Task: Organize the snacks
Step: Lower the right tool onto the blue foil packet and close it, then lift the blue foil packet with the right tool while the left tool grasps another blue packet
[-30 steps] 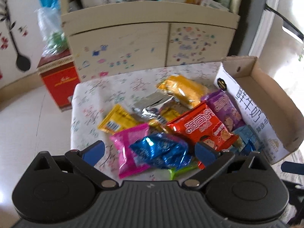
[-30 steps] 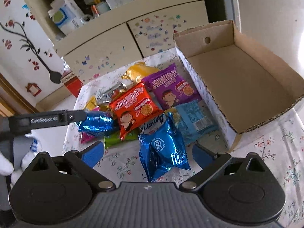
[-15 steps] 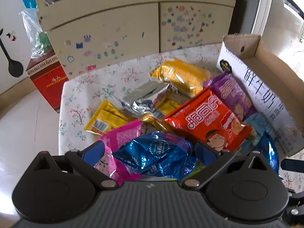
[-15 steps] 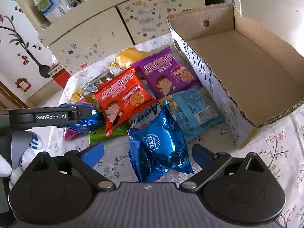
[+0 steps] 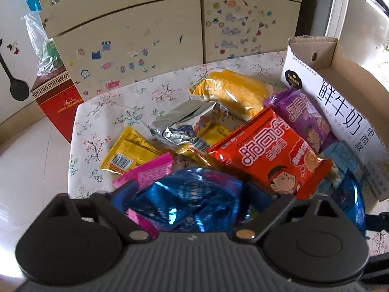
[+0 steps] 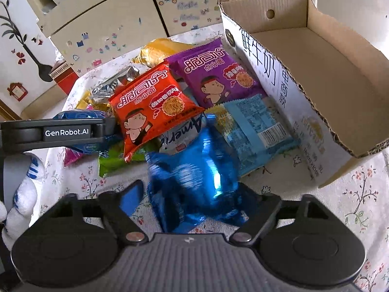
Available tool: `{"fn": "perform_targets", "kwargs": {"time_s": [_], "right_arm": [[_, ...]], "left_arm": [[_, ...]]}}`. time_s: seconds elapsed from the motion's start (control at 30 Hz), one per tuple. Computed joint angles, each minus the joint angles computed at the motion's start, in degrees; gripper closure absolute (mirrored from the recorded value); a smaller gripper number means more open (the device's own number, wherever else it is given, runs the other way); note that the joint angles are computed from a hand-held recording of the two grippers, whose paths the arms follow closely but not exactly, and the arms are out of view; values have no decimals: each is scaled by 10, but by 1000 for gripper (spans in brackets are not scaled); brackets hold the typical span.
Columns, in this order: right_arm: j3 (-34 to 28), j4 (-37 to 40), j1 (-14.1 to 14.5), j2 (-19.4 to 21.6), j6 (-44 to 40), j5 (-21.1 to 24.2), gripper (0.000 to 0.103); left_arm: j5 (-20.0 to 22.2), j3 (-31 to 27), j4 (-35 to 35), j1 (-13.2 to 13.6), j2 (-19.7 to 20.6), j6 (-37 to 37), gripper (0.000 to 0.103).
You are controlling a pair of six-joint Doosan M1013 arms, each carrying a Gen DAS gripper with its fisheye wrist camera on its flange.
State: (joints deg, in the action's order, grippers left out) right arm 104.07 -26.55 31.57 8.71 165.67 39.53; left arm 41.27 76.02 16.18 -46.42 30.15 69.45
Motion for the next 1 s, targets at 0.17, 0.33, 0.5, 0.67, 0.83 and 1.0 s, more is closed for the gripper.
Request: {"fn": "perform_targets", "kwargs": {"time_s": [0.17, 0.33, 0.5, 0.67, 0.83, 1.0], "right_arm": [[7, 3, -1, -7, 9, -15, 32], [9, 10, -1, -10, 5, -28, 41], [7, 2, 2, -12, 5, -35, 45], [12, -7, 4, -19, 12, -52, 49], [16, -21, 5, -24, 25, -66, 52], [19, -40, 5, -29, 48, -80, 54]], "left_arm": [[-15, 10, -11, 3, -8, -5, 21], [-31, 26, -14, 6, -20, -9, 26], [-46, 41, -12, 8, -32, -12, 27], [-68, 57, -7, 10, -47, -24, 27], [-83, 65, -15, 15, -58, -36, 27], [-97, 72, 7, 14, -64, -57, 27]]}}
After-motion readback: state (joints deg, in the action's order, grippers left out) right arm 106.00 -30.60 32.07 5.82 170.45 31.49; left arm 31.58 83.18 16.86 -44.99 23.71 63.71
